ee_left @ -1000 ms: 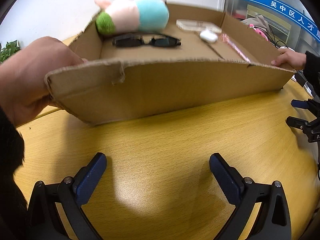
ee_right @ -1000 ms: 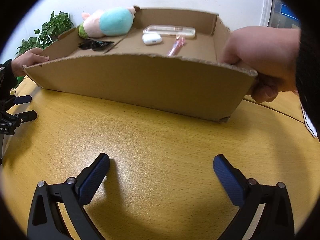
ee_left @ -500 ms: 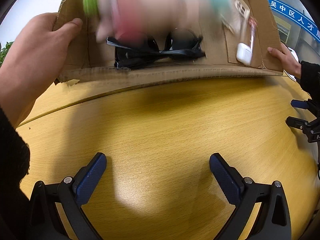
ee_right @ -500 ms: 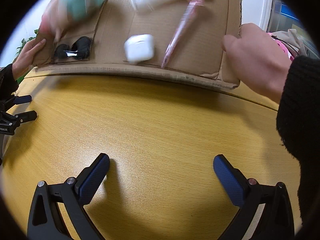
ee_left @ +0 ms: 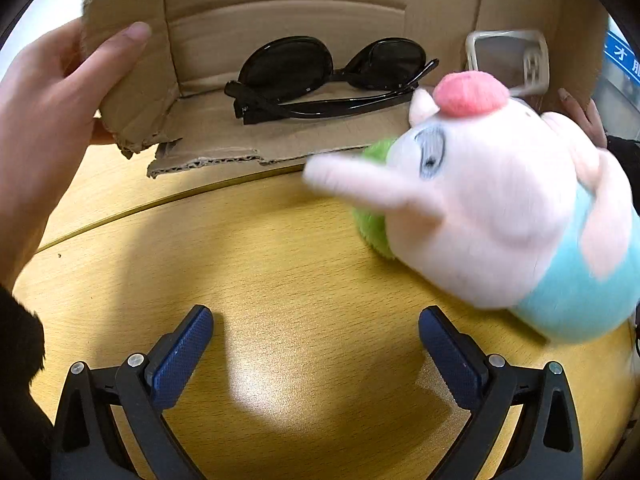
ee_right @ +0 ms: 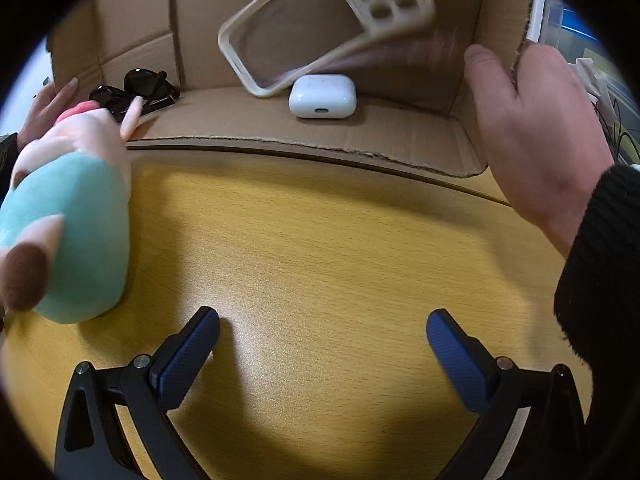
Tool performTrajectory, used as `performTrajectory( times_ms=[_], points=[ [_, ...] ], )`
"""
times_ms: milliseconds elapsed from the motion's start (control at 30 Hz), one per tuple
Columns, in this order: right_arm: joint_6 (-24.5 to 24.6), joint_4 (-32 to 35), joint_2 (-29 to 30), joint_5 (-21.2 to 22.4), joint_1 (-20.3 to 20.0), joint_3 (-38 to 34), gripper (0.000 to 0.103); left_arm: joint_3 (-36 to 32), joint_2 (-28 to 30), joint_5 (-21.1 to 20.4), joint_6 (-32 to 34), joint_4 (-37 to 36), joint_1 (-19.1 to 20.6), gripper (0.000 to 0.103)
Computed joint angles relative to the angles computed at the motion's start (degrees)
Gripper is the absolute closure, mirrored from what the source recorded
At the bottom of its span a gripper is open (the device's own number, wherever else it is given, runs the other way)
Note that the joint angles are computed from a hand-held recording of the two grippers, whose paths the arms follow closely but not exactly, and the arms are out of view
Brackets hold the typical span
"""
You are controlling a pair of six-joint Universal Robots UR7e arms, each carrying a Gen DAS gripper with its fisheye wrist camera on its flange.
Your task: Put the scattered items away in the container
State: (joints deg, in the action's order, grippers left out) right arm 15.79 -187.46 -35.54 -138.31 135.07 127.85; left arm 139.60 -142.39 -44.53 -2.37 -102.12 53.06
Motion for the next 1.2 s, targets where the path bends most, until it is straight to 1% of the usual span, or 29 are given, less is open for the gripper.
performTrajectory(
  times_ms=[1200],
  points=[
    [-0.51, -0.18, 0.56, 0.15, -0.24, -0.65, 0.0, -1.43, -0.71, 0.89, -3.94, 4.8, -2.48, 0.0]
  ],
)
